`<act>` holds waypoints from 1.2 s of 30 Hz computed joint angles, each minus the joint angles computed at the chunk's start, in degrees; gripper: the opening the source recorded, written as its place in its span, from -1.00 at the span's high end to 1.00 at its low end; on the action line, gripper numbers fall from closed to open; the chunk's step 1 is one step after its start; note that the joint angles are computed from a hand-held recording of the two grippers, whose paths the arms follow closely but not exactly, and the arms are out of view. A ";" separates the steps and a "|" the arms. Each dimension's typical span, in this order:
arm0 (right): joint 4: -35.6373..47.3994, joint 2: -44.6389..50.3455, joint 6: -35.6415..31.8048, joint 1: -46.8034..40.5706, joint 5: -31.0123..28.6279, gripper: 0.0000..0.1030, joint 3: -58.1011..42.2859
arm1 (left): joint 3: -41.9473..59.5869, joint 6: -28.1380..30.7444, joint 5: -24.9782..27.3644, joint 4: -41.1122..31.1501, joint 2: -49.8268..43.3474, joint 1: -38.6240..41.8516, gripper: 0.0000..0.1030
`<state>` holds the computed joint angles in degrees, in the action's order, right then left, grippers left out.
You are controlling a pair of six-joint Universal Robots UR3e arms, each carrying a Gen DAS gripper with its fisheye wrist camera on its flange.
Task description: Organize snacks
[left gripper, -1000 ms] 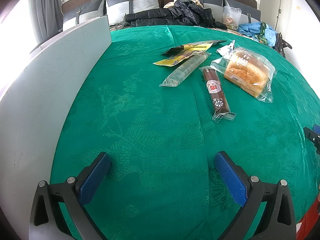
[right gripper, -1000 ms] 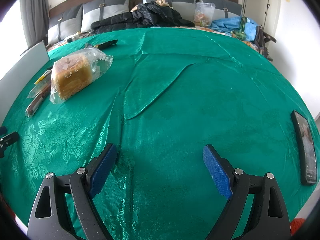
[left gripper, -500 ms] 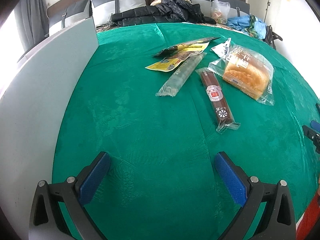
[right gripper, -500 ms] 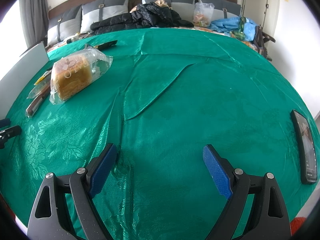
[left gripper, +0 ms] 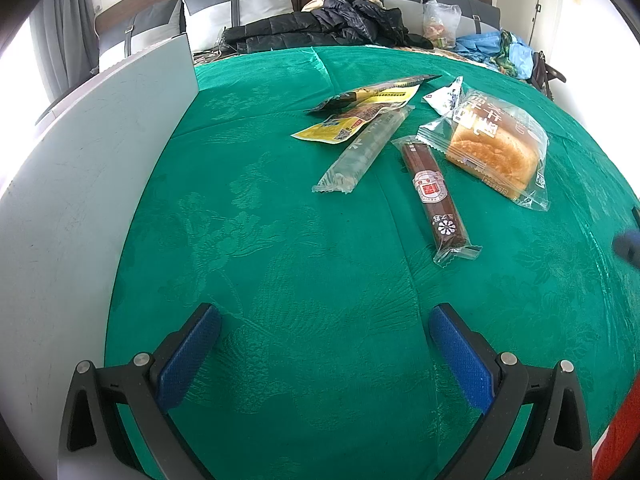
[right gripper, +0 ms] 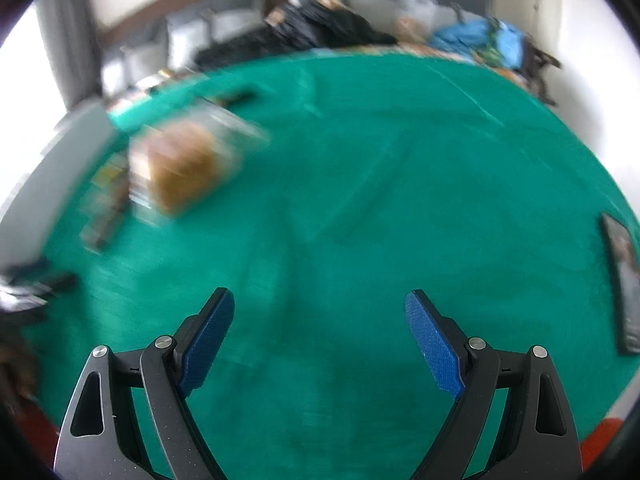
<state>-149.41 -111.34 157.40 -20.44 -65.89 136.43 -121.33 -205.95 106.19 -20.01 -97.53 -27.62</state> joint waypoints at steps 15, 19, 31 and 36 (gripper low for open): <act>-7.15 40.65 -1.17 31.40 -26.98 -0.68 -39.46 | -0.43 0.18 -0.20 0.35 0.23 0.58 -1.00; -11.52 34.38 6.93 19.35 -27.98 -0.68 -28.86 | -0.45 0.11 -0.14 0.35 0.23 0.50 -1.00; -20.36 20.44 4.41 1.69 -16.21 -0.72 -6.06 | -0.49 0.20 -0.04 0.19 0.34 0.86 -1.00; -20.45 19.68 3.32 1.19 -15.35 -0.72 -4.01 | -0.54 0.14 0.01 0.22 0.33 0.76 -1.00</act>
